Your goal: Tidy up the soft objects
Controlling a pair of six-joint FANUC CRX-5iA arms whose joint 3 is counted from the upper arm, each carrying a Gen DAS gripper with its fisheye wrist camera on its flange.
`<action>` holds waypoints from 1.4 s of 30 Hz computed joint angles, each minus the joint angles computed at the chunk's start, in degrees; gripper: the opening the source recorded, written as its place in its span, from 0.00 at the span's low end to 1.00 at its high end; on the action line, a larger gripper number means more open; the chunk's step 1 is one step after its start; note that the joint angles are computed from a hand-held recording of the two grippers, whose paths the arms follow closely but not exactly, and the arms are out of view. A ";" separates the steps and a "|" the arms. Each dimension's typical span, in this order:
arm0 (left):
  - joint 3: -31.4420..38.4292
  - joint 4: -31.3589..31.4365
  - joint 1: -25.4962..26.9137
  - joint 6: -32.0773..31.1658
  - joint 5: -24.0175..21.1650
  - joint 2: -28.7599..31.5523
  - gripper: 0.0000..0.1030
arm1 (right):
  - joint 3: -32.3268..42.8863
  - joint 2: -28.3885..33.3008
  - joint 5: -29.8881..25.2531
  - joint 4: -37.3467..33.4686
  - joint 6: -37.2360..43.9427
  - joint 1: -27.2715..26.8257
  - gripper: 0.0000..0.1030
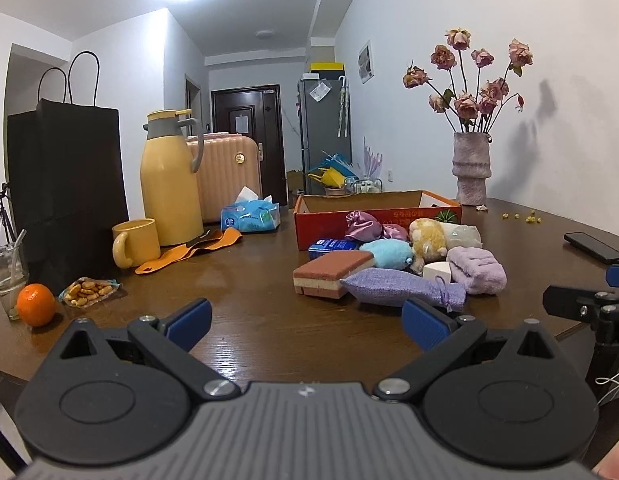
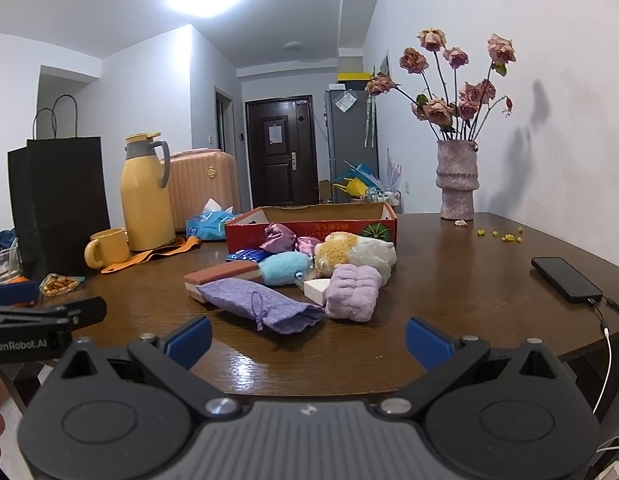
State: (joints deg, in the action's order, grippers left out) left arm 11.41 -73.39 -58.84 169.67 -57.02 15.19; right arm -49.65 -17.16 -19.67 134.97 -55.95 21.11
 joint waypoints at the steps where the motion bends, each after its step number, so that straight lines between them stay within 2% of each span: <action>1: -0.28 0.05 0.10 -0.06 0.74 -0.16 1.00 | 0.06 0.03 0.19 0.49 -0.27 -0.18 1.00; 5: -0.64 -0.54 -0.08 -0.03 1.89 -0.28 1.00 | -0.24 0.17 -1.01 -1.81 1.48 0.76 1.00; 8: -2.70 -1.58 0.09 0.98 5.65 -1.74 1.00 | -0.16 0.00 -0.78 -0.03 0.39 0.31 1.00; 15: -4.62 -5.37 -0.93 2.98 8.84 -2.38 1.00 | 0.15 -0.08 -0.22 2.30 -0.78 -0.20 1.00; 22: -4.42 -6.37 -0.77 6.63 7.35 -2.41 1.00 | 0.12 -0.45 -0.23 3.39 -1.80 -0.65 1.00; 29: -3.42 -4.58 -0.23 5.94 5.54 -2.41 1.00 | 0.26 -0.64 -0.89 4.07 -1.88 -0.50 1.00; 36: -2.76 -6.67 -1.28 6.53 3.11 -2.12 1.00 | 0.08 -0.82 -3.58 1.51 1.19 0.46 1.00; 40: -2.33 -7.58 -1.41 7.37 1.73 -1.84 1.00 | 0.70 -1.18 -1.51 4.20 -1.98 -1.42 1.00; 42: -2.29 -7.56 -1.19 7.23 1.79 -1.85 1.00 | 1.81 -1.59 2.09 10.33 -7.99 -4.35 1.00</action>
